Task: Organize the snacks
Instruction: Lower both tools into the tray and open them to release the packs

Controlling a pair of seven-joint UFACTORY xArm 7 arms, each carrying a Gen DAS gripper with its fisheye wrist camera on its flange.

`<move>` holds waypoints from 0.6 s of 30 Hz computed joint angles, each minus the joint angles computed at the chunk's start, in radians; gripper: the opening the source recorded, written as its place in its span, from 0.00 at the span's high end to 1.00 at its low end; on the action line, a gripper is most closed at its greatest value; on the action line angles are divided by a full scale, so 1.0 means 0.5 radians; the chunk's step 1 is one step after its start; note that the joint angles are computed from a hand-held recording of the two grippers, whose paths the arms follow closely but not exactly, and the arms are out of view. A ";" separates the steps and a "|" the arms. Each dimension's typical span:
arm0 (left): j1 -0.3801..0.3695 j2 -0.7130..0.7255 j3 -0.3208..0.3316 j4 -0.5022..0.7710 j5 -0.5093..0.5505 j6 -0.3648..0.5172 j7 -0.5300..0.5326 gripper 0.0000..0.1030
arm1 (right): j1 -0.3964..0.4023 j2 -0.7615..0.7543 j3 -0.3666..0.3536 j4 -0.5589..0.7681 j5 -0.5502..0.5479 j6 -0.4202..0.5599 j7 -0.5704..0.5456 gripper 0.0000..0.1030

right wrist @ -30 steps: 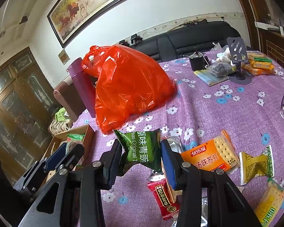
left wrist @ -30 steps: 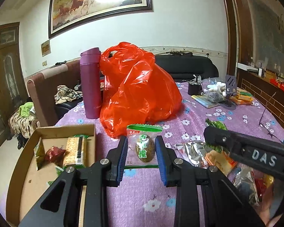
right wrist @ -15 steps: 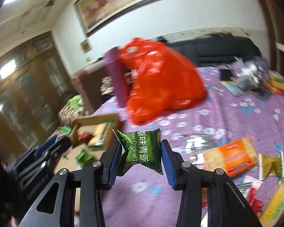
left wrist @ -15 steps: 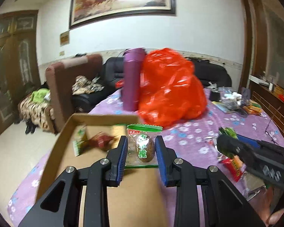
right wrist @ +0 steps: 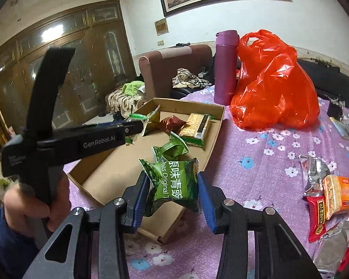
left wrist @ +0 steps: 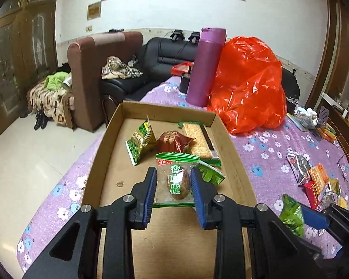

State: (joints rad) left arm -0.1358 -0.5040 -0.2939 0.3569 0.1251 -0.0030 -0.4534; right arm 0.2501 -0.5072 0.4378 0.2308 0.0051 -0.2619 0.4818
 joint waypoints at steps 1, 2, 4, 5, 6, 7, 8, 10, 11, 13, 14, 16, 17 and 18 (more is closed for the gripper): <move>-0.064 0.031 0.071 0.029 -0.011 0.046 0.038 0.72 | 0.046 0.023 -0.056 0.016 -0.022 0.010 -0.012 0.55; -0.151 0.068 0.173 0.062 -0.036 0.097 0.094 0.72 | 0.094 0.036 -0.110 0.041 -0.044 0.052 -0.027 0.55; -0.219 0.102 0.247 0.111 -0.072 0.181 0.156 0.72 | 0.052 0.082 -0.052 0.132 -0.049 0.157 -0.027 0.55; -0.264 0.132 0.298 0.150 -0.092 0.241 0.215 0.72 | 0.051 0.110 -0.041 0.180 -0.063 0.210 -0.030 0.55; -0.288 0.153 0.323 0.176 -0.110 0.277 0.257 0.72 | 0.032 0.129 0.004 0.228 -0.073 0.273 -0.016 0.55; -0.304 0.172 0.341 0.198 -0.136 0.297 0.286 0.72 | 0.002 0.152 0.039 0.264 -0.089 0.307 0.002 0.55; -0.323 0.195 0.366 0.226 -0.168 0.328 0.318 0.72 | -0.046 0.196 0.086 0.315 -0.106 0.342 0.029 0.55; -0.403 0.259 0.449 0.297 -0.259 0.410 0.443 0.72 | -0.049 0.293 0.073 0.396 -0.146 0.390 0.055 0.55; -0.387 0.294 0.437 0.326 -0.279 0.435 0.455 0.72 | -0.038 0.338 0.052 0.434 -0.163 0.421 0.066 0.55; -0.320 0.348 0.374 0.378 -0.247 0.489 0.456 0.72 | -0.068 0.418 0.057 0.493 -0.215 0.466 0.108 0.55; -0.309 0.377 0.367 0.404 -0.251 0.516 0.469 0.72 | -0.061 0.455 0.040 0.517 -0.236 0.485 0.123 0.55; -0.299 0.412 0.369 0.427 -0.280 0.536 0.489 0.72 | -0.104 0.512 0.054 0.556 -0.297 0.511 0.189 0.55; -0.288 0.425 0.363 0.438 -0.280 0.541 0.495 0.72 | -0.128 0.532 0.068 0.572 -0.333 0.524 0.225 0.55; -0.279 0.432 0.360 0.445 -0.286 0.543 0.495 0.72 | -0.147 0.553 0.075 0.586 -0.370 0.528 0.255 0.55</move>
